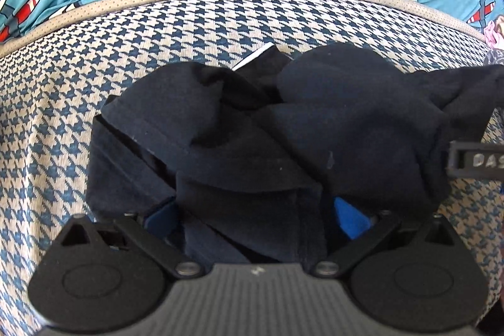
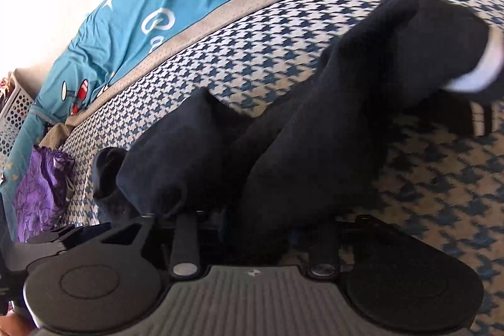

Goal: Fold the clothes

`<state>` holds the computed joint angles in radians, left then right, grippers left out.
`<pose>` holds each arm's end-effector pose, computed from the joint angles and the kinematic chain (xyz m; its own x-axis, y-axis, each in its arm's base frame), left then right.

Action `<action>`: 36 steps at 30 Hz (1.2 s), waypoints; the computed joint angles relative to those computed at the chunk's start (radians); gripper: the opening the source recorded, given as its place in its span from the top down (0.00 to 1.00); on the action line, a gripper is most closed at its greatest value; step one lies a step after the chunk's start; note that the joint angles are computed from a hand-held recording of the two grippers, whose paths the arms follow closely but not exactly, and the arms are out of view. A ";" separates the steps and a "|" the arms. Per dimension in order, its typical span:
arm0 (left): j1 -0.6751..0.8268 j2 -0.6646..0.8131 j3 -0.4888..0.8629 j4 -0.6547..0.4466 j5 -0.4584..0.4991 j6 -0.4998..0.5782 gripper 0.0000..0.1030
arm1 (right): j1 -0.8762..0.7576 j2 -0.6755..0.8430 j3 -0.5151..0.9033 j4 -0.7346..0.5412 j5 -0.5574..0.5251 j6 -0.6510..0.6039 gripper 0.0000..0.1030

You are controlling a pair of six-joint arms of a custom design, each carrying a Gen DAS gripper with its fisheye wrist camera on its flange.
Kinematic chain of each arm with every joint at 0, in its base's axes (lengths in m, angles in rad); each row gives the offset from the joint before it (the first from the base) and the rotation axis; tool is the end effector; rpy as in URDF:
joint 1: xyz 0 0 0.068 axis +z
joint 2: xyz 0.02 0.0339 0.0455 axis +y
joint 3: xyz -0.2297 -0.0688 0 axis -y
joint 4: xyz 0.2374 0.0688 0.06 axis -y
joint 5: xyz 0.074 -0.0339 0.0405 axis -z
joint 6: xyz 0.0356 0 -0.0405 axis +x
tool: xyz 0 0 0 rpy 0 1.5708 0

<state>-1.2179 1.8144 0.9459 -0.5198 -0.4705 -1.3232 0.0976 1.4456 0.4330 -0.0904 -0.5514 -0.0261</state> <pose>0.1167 -0.2701 0.0900 -0.8666 -0.1474 -0.4767 -0.1315 0.9891 -0.0667 0.2122 0.0395 0.0787 -0.8797 -0.1085 -0.4630 -0.3412 0.8222 0.4557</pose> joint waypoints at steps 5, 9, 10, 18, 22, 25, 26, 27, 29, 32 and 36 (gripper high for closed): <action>0.002 0.007 0.001 0.006 -0.061 -0.007 0.01 | 0.134 -0.030 -0.066 0.160 0.107 0.064 0.76; -0.007 0.013 0.021 -0.031 -0.127 -0.003 0.04 | 0.145 -0.015 -0.068 0.219 0.104 0.087 0.81; -0.006 0.025 0.036 -0.043 -0.142 -0.002 0.05 | 0.149 -0.008 -0.067 0.235 0.104 0.094 0.82; -0.007 0.098 0.145 -0.195 -0.310 -0.060 0.08 | 0.241 -0.031 -0.129 0.467 0.171 0.076 0.84; 0.013 0.073 0.117 -0.194 -0.338 -0.094 0.09 | 0.297 0.017 -0.131 0.600 0.219 0.064 0.84; 0.024 0.099 0.147 -0.238 -0.342 -0.095 0.05 | 0.329 0.064 -0.112 0.654 0.251 0.051 0.84; 0.029 0.112 0.161 -0.251 -0.329 -0.091 0.04 | 0.334 0.079 -0.099 0.651 0.259 0.044 0.84; 0.033 0.125 0.174 -0.265 -0.317 -0.087 0.03 | 0.340 0.093 -0.085 0.648 0.266 0.038 0.83; 0.040 0.129 0.170 -0.251 -0.281 -0.077 0.01 | 0.341 0.112 -0.077 0.643 0.281 0.030 0.82; 0.052 0.131 0.160 -0.225 -0.226 -0.063 0.00 | 0.339 0.127 -0.104 0.684 0.296 0.000 0.80; 0.052 0.141 0.154 -0.207 -0.173 -0.061 0.00 | 0.323 0.157 -0.169 0.798 0.301 -0.058 0.73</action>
<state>-1.1661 1.9553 1.1004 -0.7270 -0.6440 -1.3841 0.4207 1.6029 0.2639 0.7071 -0.2507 -0.0837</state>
